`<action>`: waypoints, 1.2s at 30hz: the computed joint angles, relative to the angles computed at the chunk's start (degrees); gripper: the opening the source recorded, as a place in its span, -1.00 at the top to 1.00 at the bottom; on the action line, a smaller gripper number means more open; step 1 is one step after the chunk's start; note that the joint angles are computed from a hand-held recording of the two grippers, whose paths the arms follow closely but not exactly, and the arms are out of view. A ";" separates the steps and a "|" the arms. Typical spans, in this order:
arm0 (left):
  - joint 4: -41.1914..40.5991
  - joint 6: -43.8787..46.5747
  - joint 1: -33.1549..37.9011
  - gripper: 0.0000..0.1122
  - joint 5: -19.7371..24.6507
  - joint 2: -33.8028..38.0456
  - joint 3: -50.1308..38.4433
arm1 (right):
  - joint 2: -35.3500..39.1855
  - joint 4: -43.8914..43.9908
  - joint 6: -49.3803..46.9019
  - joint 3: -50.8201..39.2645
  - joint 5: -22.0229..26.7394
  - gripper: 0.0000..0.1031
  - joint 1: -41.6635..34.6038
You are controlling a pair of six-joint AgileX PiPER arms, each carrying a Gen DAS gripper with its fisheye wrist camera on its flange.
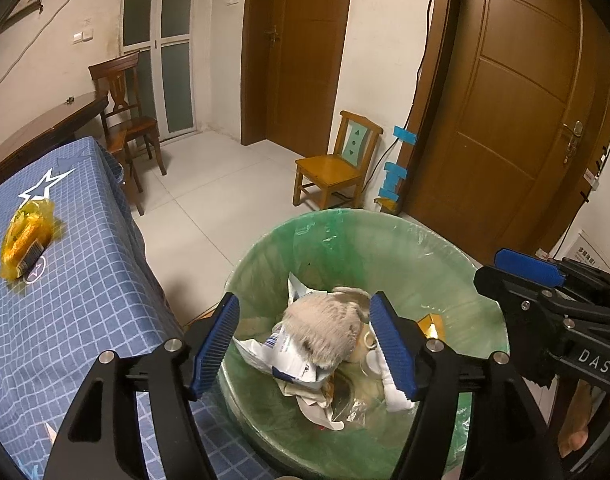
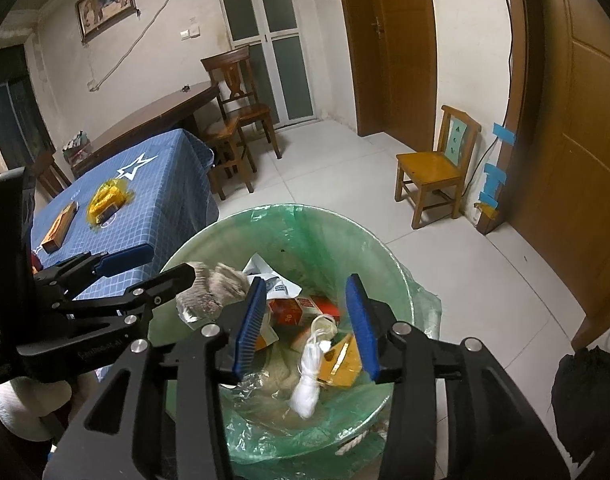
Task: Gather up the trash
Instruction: 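Move both tools back over the table toward the paper cup and bottle cap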
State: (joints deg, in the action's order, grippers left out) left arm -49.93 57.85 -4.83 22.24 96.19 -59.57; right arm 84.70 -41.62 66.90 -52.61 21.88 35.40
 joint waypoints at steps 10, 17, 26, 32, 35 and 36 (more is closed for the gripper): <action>0.07 1.88 2.38 -0.33 1.50 -5.54 4.51 | -3.30 -7.65 8.30 2.68 0.85 -0.11 2.83; -0.76 6.27 7.79 -0.58 4.07 -10.94 8.96 | -4.79 -14.70 16.57 4.03 2.73 -0.33 8.79; 2.12 5.98 17.28 -0.74 10.45 -16.16 9.45 | -5.66 -21.19 23.33 2.36 7.44 -0.44 17.10; -3.04 15.31 34.38 -0.74 20.50 -17.57 8.66 | -1.51 -22.15 22.31 -2.49 7.95 -0.45 22.85; -4.85 19.97 44.99 -0.74 25.36 -16.09 7.13 | 2.22 -20.13 18.78 -6.13 6.01 -0.45 23.85; -5.02 20.73 47.51 -0.74 26.34 -15.35 6.38 | 3.48 -19.49 17.72 -7.34 5.50 -0.45 24.21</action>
State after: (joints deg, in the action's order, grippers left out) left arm -54.95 78.58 42.68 48.58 80.84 -53.19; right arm 88.18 -61.12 84.62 -59.95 27.38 59.61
